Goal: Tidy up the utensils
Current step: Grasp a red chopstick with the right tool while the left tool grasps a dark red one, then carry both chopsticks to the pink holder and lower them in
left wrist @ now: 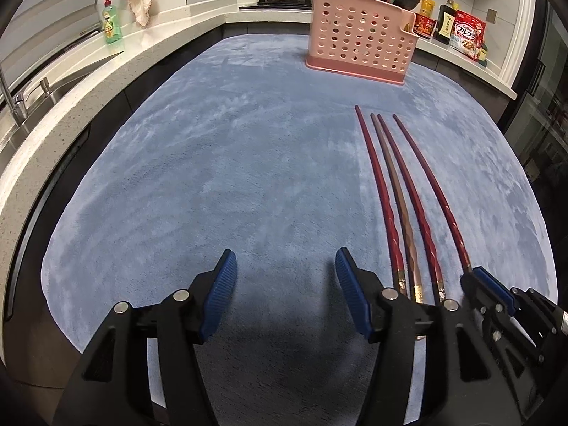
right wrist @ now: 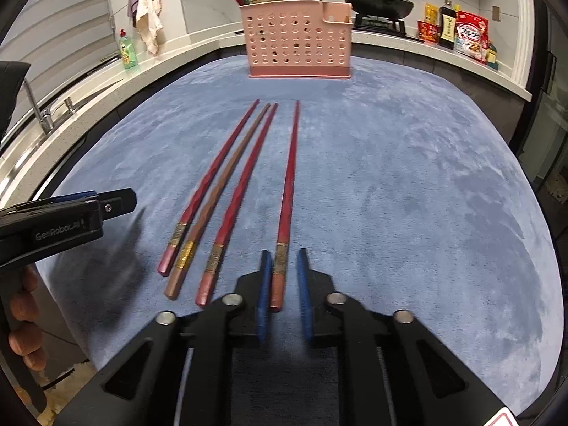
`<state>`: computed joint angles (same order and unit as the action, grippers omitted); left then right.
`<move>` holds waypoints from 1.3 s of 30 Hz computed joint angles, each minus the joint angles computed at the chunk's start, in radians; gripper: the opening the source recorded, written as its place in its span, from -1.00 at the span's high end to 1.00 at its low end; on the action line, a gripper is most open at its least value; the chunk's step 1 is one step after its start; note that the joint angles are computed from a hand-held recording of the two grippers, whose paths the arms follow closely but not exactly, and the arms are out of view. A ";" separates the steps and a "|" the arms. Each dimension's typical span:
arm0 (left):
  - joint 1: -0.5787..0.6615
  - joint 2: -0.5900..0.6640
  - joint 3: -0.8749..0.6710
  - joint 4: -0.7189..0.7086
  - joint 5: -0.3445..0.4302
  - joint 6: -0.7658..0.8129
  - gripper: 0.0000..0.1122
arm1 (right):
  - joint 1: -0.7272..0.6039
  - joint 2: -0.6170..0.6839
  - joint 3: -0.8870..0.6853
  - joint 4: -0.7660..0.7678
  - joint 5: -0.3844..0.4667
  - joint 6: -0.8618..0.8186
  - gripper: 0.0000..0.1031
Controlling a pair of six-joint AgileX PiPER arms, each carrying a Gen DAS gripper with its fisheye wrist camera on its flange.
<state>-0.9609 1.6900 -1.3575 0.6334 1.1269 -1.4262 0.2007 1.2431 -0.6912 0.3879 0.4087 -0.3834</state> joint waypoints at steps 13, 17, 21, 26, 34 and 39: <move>-0.046 0.043 -0.059 -0.002 -0.044 0.034 -0.22 | -0.117 0.006 0.005 0.163 0.033 -0.149 0.87; -0.042 0.072 -0.079 -0.026 -0.049 0.050 -0.21 | -0.124 0.007 0.009 0.192 0.035 -0.177 0.87; -0.036 0.085 -0.085 -0.041 -0.060 0.059 -0.21 | -0.130 0.006 0.011 0.201 0.036 -0.190 0.87; -0.037 0.106 -0.095 -0.037 -0.046 0.064 -0.20 | -0.129 0.006 0.014 0.209 0.034 -0.194 0.87; -0.050 0.111 -0.094 -0.016 -0.024 0.042 0.06 | -0.130 0.006 0.015 0.209 0.032 -0.197 0.87; -0.044 0.090 -0.073 -0.018 -0.038 0.041 0.56 | -0.130 0.006 0.014 0.206 0.033 -0.195 0.87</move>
<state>-1.0048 1.7799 -1.4307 0.6153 1.0889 -1.3855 0.0710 1.2494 -0.6772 0.5942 0.4416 -0.5783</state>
